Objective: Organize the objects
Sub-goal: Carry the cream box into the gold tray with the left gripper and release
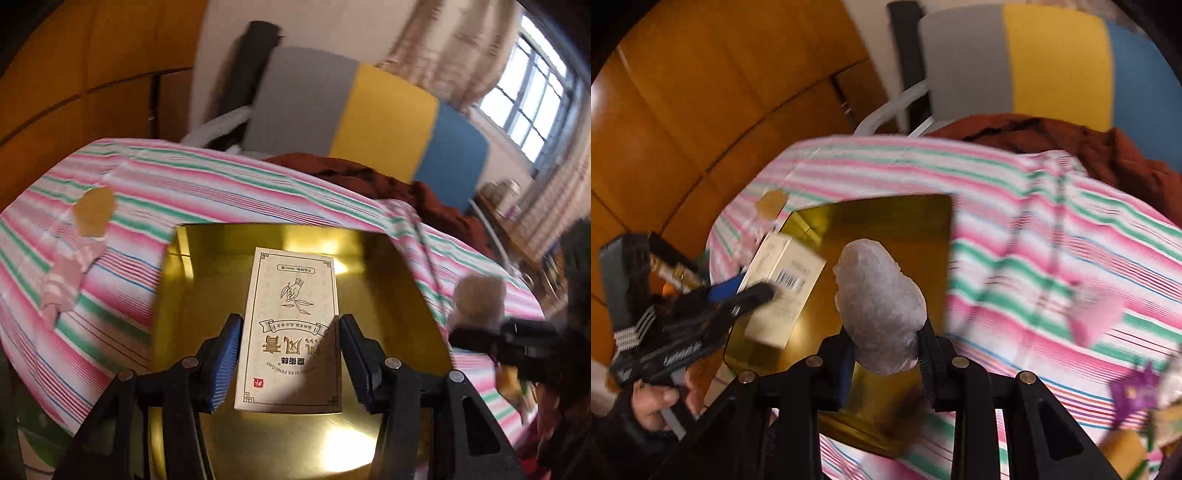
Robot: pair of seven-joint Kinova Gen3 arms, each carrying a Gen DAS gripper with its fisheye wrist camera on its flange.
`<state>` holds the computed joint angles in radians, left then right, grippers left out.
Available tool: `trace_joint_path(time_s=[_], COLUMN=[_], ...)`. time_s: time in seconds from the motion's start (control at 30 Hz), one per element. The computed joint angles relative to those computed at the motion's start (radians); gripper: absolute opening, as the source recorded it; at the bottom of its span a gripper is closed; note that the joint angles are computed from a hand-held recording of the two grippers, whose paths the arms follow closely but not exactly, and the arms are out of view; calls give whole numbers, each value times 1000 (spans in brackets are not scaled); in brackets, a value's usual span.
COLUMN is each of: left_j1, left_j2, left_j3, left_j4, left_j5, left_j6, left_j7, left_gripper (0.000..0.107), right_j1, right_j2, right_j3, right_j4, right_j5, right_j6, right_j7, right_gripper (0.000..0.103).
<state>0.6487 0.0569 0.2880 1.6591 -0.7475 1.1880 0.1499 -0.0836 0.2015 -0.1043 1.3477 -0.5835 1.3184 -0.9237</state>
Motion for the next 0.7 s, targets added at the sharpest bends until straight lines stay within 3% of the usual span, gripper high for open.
trace_joint_path(time_s=[0.17,0.23,0.27,0.3,0.43,0.7], left_j1=[-60,-76,-81,-83,-73,41], left_j2=[-24,-28,-39,-47,-64,-22], left_j3=[-31,-31,-29,-23,20,89], left_j4=[41,44,56,65,75,3], left_j5=[22,30,27,22,-13,-74], left_j6=[-25,-14,-22,-22,33,243], left_j7=[-34,-23,-12,5,75,172], left_gripper=[56,58,58,58,58,58], right_j1=[-113,-148,-145,-143,-150,-142], right_j2=[50,68,79,83,71,-21], right_j3=[-33,-35,-45,-52,-61,-53], right_j4=[-29,-43,-52,-54,-41,72], right_j5=[86,98,89,77,92,108], right_j6=[-49,-87,-92,-103,-130,-193], right_j7=[-128,-192,-206,-211,-214,-177], right_gripper=[35,48,60,62,67,75])
